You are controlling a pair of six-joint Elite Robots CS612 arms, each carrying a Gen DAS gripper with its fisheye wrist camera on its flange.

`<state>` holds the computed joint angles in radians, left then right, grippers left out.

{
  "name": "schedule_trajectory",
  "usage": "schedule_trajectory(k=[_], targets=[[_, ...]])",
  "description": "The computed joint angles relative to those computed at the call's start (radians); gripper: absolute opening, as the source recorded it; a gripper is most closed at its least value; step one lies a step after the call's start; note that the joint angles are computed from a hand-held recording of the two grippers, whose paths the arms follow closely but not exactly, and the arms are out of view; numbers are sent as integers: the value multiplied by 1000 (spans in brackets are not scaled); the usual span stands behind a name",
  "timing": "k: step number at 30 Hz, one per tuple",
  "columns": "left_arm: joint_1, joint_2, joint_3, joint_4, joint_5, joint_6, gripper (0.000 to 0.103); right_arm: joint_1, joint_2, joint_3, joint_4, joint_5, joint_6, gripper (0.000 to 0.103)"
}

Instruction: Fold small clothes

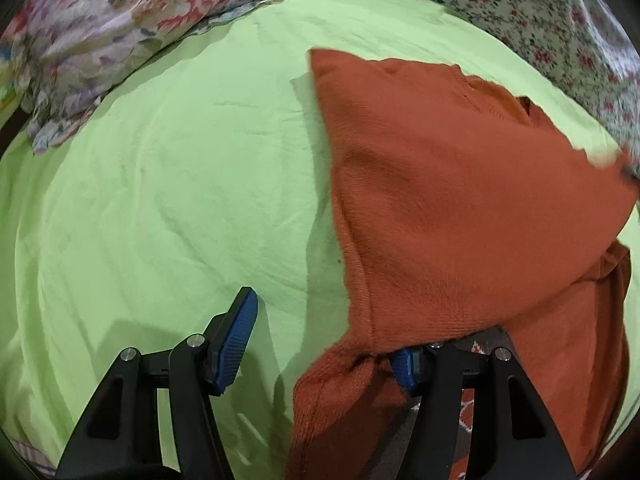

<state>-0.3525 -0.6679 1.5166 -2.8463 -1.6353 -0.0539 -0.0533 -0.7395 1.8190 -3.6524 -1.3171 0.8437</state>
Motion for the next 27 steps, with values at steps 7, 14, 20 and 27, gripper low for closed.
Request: schedule_trajectory(k=[7, 14, 20, 27], targets=[[42, 12, -36, 40, -106, -121, 61, 1, 41, 20, 54, -23, 7, 6], [41, 12, -44, 64, -100, -114, 61, 13, 18, 24, 203, -97, -83, 12], [40, -22, -3, 101, -123, -40, 60, 10, -16, 80, 205, -163, -76, 14], [38, -94, 90, 98, -156, 11, 61, 1, -65, 162, 161, -129, -104, 15]])
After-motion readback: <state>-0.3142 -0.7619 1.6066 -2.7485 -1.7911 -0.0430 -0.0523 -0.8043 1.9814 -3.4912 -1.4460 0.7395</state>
